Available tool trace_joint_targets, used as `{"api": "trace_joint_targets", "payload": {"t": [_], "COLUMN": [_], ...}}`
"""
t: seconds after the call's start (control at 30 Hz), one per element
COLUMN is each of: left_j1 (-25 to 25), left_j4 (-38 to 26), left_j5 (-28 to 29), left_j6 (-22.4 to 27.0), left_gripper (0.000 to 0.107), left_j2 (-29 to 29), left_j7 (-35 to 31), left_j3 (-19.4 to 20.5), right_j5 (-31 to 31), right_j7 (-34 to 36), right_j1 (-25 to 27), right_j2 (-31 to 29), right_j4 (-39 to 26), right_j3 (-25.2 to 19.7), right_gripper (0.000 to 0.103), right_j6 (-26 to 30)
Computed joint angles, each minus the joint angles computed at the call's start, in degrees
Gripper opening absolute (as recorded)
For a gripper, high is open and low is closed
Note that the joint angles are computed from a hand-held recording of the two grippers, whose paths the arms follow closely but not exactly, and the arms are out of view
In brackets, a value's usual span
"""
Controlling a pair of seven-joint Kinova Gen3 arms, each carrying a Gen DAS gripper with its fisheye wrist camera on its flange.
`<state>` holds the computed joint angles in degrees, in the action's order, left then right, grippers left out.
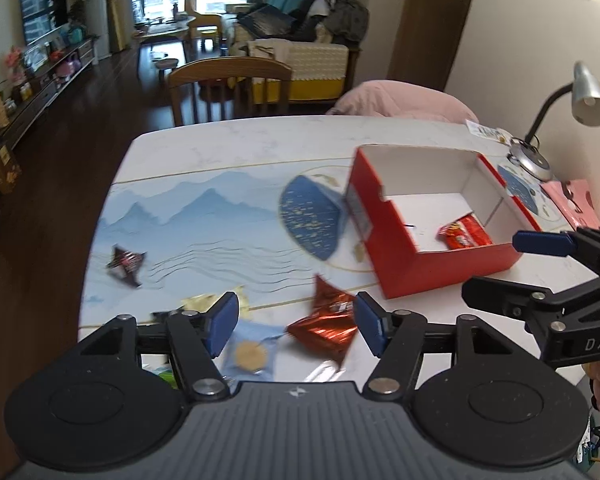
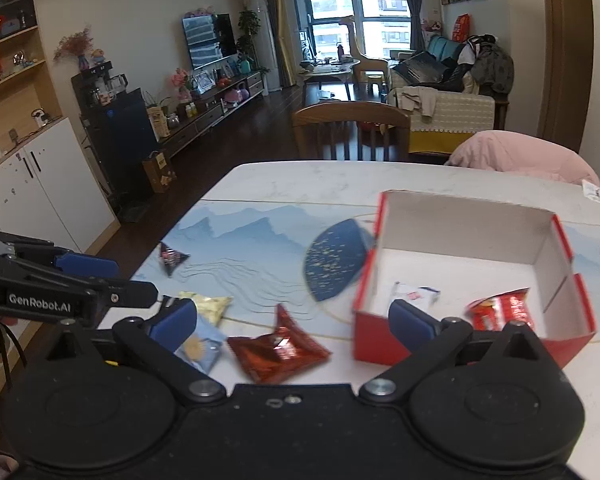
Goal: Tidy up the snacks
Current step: 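Withdraw both tools from the box back toward the snack pile, then grasp the small yogurt drink with left tool while right tool grasps brown Oreo bag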
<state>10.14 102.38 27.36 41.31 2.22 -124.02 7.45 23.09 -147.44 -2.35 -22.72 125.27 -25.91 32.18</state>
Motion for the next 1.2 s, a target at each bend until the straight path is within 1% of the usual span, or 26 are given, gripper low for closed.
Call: {"api": "trace_joint_targets", "payload": {"t": [0.03, 0.1, 0.13, 0.23, 0.33, 0.43, 0.57, 0.73, 0.83, 0.87, 0.97, 1.07, 1.2], "left_j1": [-0.87, -2.74, -3.72, -6.04, -7.83, -9.18, -10.26, -9.51, -9.37, -8.97, -8.16, -7.71, -6.74], "left_j4": [0.29, 1.23, 1.75, 2.37, 3.02, 5.07, 9.00, 13.68, 16.74, 17.41, 18.71, 19.34, 20.98], "left_j5": [1.15, 4.19, 5.72, 7.82, 7.32, 7.45, 9.29, 10.26, 13.17, 13.67, 13.23, 12.27, 11.15], "left_j6": [0.46, 0.94, 1.03, 1.96, 1.65, -0.16, -2.02, -5.69, -8.18, -8.92, -10.65, -11.51, -15.52], "left_gripper": [0.067, 0.077, 0.078, 0.078, 0.078, 0.078, 0.078, 0.078, 0.078, 0.078, 0.078, 0.078, 0.078], "left_j2": [-0.13, -0.51, -0.66, -0.44, 0.16, 0.27, 0.02, 0.12, 0.43, 0.56, 1.54, 2.74, 3.91], "left_j7": [-1.33, -4.32, -5.81, -7.77, -7.17, -8.47, -15.07, -20.61, -26.32, -27.32, -27.59, -26.97, -26.36], "left_j3": [-0.68, -1.99, -2.66, -4.06, -4.84, -5.07, -4.99, -4.02, -3.21, -3.26, -2.59, -1.83, -0.50], "right_j5": [0.48, 1.62, 2.30, 4.54, 7.32, 10.16, 13.47, 18.64, 22.58, 23.81, 27.24, 27.53, 31.29], "right_j7": [-1.33, -3.76, -5.00, -9.16, -13.53, -17.16, -19.20, -21.56, -22.54, -22.72, -21.92, -18.50, -17.16], "right_j1": [0.82, 2.07, 2.62, 3.40, 2.92, 2.10, 0.04, -2.24, -3.44, -3.83, -4.97, -6.28, -8.56], "right_j2": [0.11, 0.67, 1.15, 3.09, 5.60, 7.51, 9.51, 13.07, 15.45, 16.23, 18.78, 21.71, 25.26], "right_j4": [-0.03, -0.06, -0.20, -0.39, -0.73, -0.77, 0.14, 1.79, 2.42, 2.60, 2.97, 2.56, 2.24], "right_j3": [-1.64, -4.39, -5.72, -8.76, -10.84, -11.92, -10.70, -8.75, -7.19, -6.45, -3.72, -0.39, 2.97], "right_gripper": [0.103, 0.103, 0.103, 0.103, 0.103, 0.103, 0.103, 0.103, 0.103, 0.103, 0.103, 0.103, 0.103], "right_j6": [-0.29, -1.07, -1.14, -1.12, -0.29, 0.52, 0.00, -1.58, -2.76, -3.46, -5.91, -8.08, -9.74]}}
